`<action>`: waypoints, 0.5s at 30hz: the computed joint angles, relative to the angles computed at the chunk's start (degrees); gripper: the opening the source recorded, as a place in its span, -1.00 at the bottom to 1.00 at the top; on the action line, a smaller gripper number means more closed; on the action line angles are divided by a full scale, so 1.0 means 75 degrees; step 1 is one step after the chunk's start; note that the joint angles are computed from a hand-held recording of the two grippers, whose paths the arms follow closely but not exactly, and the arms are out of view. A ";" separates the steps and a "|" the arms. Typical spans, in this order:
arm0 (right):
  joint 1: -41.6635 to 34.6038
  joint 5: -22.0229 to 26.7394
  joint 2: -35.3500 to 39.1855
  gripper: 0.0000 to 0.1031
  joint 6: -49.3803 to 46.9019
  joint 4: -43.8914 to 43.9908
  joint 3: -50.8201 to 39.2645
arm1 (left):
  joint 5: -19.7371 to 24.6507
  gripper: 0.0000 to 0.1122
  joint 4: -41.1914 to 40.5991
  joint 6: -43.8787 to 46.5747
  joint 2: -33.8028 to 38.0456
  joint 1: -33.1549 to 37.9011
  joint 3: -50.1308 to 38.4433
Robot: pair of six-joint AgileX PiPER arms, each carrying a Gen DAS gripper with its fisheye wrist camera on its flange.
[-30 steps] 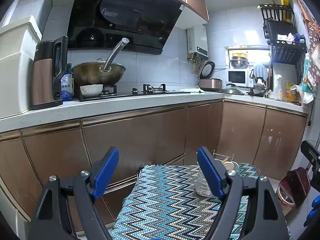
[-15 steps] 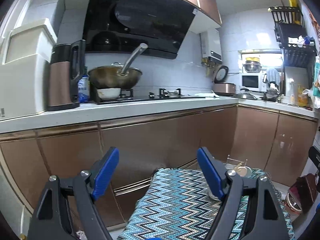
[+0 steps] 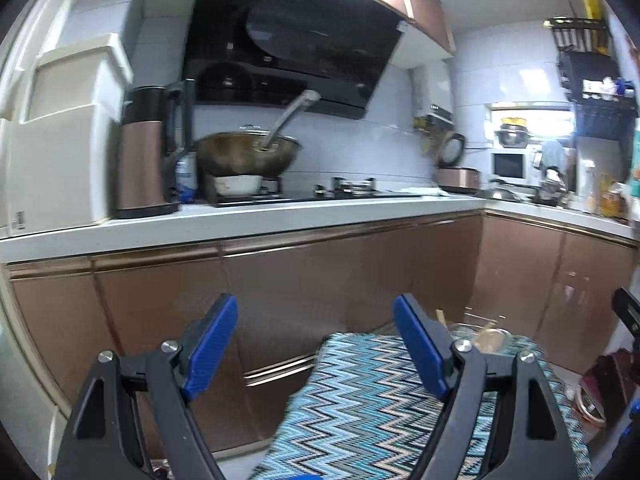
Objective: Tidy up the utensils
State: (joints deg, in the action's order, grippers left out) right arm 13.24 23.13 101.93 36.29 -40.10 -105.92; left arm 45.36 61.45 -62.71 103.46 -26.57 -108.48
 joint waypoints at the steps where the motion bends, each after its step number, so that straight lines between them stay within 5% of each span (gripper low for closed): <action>1: -0.0016 0.0021 -0.0068 0.99 0.0200 -0.0211 0.0081 | -0.0108 0.42 -0.0110 0.0102 0.0030 -0.0028 -0.0030; 15: -0.0300 0.0881 -0.0553 0.99 0.1669 -0.1950 0.0648 | -0.1091 0.42 -0.2028 0.1860 0.1034 -0.0177 -0.1426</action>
